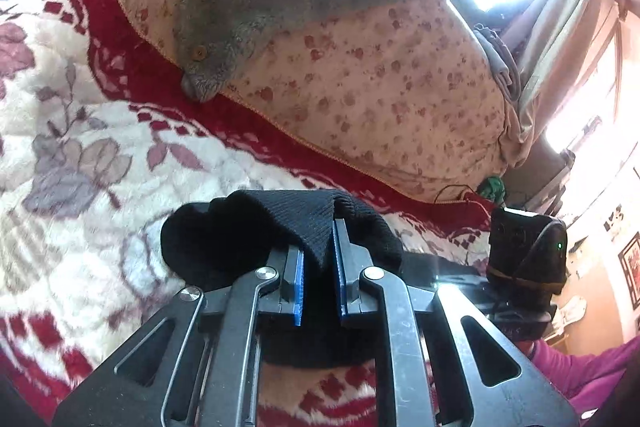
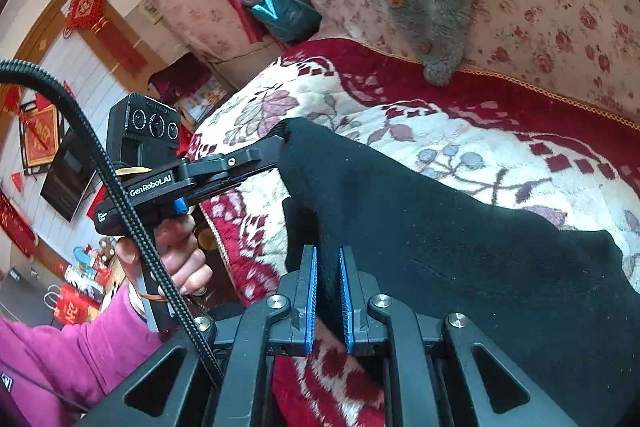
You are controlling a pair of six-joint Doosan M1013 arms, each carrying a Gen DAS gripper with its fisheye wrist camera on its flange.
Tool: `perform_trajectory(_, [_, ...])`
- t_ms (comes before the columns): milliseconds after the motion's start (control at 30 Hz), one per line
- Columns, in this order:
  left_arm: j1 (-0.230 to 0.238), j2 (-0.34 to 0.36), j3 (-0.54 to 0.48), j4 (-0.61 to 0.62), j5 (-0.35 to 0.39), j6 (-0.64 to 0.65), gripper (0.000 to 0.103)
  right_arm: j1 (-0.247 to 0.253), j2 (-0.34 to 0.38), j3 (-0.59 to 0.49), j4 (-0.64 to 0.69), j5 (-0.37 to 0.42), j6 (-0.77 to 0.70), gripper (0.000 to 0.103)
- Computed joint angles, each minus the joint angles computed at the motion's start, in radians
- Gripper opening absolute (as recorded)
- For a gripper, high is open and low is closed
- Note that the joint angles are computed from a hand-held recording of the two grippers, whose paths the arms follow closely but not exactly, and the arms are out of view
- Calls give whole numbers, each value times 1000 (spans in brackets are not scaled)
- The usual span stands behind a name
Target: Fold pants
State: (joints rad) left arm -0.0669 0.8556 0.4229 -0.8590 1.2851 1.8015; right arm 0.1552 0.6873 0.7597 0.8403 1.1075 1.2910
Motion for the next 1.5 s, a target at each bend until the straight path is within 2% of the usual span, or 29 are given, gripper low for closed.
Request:
perform_trajectory(67, [7,-15,33,3,12,-15,11,-1,-7,16,20,7,-11,10])
perform_trajectory(133, [8,-28,61,57,7,-40,11,4,-5,20,7,22,-11,10])
perform_trajectory(233, [11,-21,61,138,50,-117,12,10,28,-16,-8,83,29,12])
perform_trajectory(267, [14,-25,76,158,53,-145,13,15,32,-21,-39,81,49,18])
perform_trajectory(300, [15,-34,96,171,45,-150,19,20,31,-19,-61,78,53,23])
perform_trajectory(367, [15,-69,160,214,-3,-133,27,27,18,-4,-82,60,18,57])
perform_trajectory(433, [18,-94,206,226,-36,-113,31,44,-13,31,-134,12,-63,67])
perform_trajectory(467, [20,-102,222,232,-47,-111,34,59,-26,39,-195,-10,-97,69])
perform_trajectory(567, [25,-108,239,237,-52,-130,34,112,-39,40,-416,-64,-143,69])
perform_trajectory(667, [21,-102,231,263,-43,-160,34,143,-18,14,-506,-63,-164,69])
perform_trajectory(733, [21,-101,229,267,-43,-170,34,171,-5,4,-622,-97,-151,69])
perform_trajectory(800, [24,-101,231,259,-43,-174,34,195,16,-15,-735,-117,-140,61])
perform_trajectory(833, [24,-103,237,255,-46,-176,34,200,25,-23,-760,-126,-140,48])
perform_trajectory(867, [24,-104,238,255,-48,-178,34,201,41,-49,-773,-120,-125,43])
perform_trajectory(933, [24,-104,240,253,-48,-183,34,176,85,-141,-665,-40,-85,38])
perform_trajectory(967, [24,-106,244,253,-50,-184,34,145,120,-211,-550,23,-20,35])
perform_trajectory(1033, [23,-108,248,251,-51,-178,34,100,156,-273,-383,86,83,32])
perform_trajectory(1100, [17,-107,244,254,-45,-168,34,56,157,-249,-202,87,158,30])
perform_trajectory(1200, [8,-96,228,258,-22,-158,34,25,144,-193,-36,69,195,28])
perform_trajectory(1233, [8,-87,216,235,-2,-148,34,19,142,-183,-4,67,204,28])
perform_trajectory(1300, [14,-71,196,163,40,-128,42,16,143,-176,33,74,213,28])
perform_trajectory(1333, [19,-69,196,125,54,-117,43,18,144,-181,21,83,207,28])
perform_trajectory(1400, [23,-86,218,127,42,-89,45,31,142,-193,-24,100,183,30])
perform_trajectory(1433, [25,-98,232,146,30,-75,45,37,138,-195,-39,108,159,34])
perform_trajectory(1500, [28,-122,255,216,14,-67,45,46,146,-219,-48,169,105,51])
